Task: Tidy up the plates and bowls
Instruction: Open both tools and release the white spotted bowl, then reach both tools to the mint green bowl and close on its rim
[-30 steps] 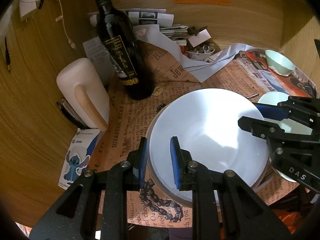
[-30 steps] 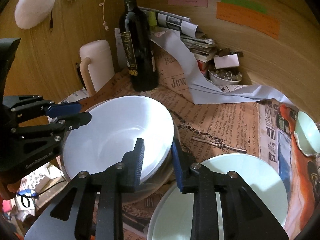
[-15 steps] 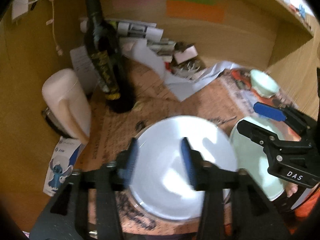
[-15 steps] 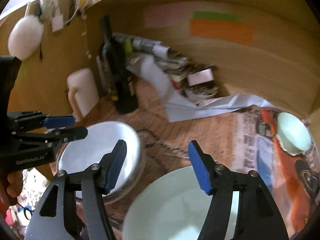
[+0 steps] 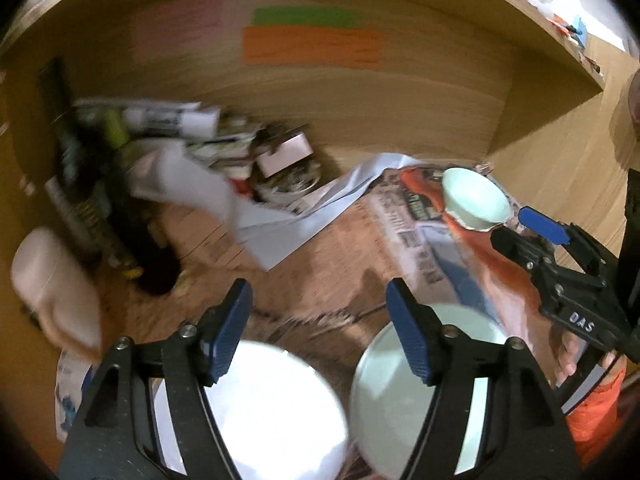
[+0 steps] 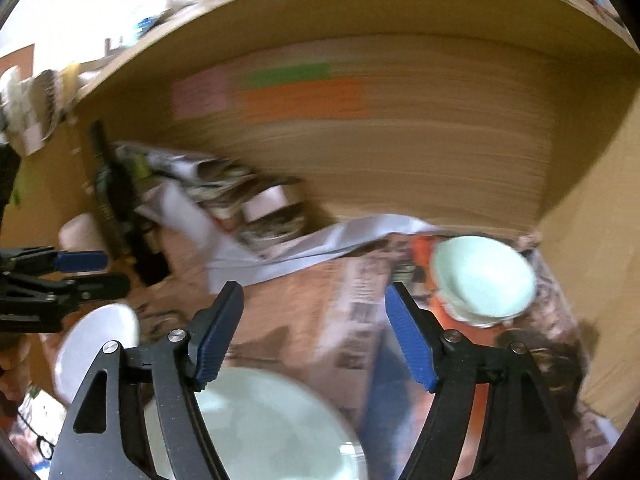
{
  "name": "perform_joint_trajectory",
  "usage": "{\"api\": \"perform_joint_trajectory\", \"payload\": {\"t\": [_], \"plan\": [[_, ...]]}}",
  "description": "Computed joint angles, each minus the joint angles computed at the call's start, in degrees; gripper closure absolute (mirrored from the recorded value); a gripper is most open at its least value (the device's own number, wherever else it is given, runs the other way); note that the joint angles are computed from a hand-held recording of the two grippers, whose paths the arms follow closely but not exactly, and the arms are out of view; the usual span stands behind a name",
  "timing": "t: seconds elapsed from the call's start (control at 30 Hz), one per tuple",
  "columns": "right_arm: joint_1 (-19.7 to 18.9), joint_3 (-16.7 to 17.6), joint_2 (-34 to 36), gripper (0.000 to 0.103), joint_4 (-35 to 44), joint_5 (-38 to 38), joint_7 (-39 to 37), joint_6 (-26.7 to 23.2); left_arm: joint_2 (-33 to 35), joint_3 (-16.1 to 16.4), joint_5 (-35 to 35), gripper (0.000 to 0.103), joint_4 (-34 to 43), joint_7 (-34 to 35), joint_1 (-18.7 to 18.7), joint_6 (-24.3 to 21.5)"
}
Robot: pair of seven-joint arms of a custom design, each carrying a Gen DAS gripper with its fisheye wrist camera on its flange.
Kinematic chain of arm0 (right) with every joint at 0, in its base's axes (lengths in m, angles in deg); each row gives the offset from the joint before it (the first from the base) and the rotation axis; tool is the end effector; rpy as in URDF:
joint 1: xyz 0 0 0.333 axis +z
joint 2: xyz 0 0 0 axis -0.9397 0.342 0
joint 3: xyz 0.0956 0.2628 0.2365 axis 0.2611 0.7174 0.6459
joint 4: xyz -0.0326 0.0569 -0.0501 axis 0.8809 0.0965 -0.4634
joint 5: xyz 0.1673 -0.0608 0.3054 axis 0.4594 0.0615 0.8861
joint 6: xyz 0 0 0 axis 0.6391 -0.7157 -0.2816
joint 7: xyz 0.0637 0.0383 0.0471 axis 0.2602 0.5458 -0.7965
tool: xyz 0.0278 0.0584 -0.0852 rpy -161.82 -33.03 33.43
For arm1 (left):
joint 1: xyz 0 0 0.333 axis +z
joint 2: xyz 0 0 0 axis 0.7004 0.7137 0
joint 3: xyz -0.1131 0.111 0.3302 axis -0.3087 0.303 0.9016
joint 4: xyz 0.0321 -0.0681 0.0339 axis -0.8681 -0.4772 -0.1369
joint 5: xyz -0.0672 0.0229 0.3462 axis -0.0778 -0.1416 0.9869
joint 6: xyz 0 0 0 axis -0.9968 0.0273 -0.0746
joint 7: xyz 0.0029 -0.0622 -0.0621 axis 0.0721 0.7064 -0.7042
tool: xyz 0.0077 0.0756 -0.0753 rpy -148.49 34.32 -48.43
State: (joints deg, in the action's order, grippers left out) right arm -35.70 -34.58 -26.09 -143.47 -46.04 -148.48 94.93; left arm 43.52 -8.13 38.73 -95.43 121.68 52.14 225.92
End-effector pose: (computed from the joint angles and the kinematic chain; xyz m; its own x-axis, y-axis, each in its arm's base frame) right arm 0.5158 0.4166 0.4289 0.0404 -0.9942 -0.0993 -0.4619 0.0696 -0.8842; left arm 0.5702 -0.1830 0.4415 -0.4131 -0.9097 0.0419 -0.6136 0.2440 -0.7510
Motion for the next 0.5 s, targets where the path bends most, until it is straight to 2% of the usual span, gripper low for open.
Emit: {"api": "perform_joint_trajectory", "payload": {"t": [0.23,0.4,0.5], "plan": [[-3.45,-1.45,-2.37,0.033,-3.91,2.87,0.47,-1.88,5.9,0.12,-1.42,0.033,11.27,4.32,-5.58,-7.67],[-5.89,-2.35,-2.49,0.033,-5.05,6.79,-0.49,-2.62,11.14,-1.37,-4.64,0.032,20.46,8.68,-7.64,-14.59],[-7.06,-3.05,-1.47,0.033,-4.62,10.3,-2.66,-2.63,14.17,0.33,-6.12,0.032,26.55,9.96,-10.75,-19.17]]}}
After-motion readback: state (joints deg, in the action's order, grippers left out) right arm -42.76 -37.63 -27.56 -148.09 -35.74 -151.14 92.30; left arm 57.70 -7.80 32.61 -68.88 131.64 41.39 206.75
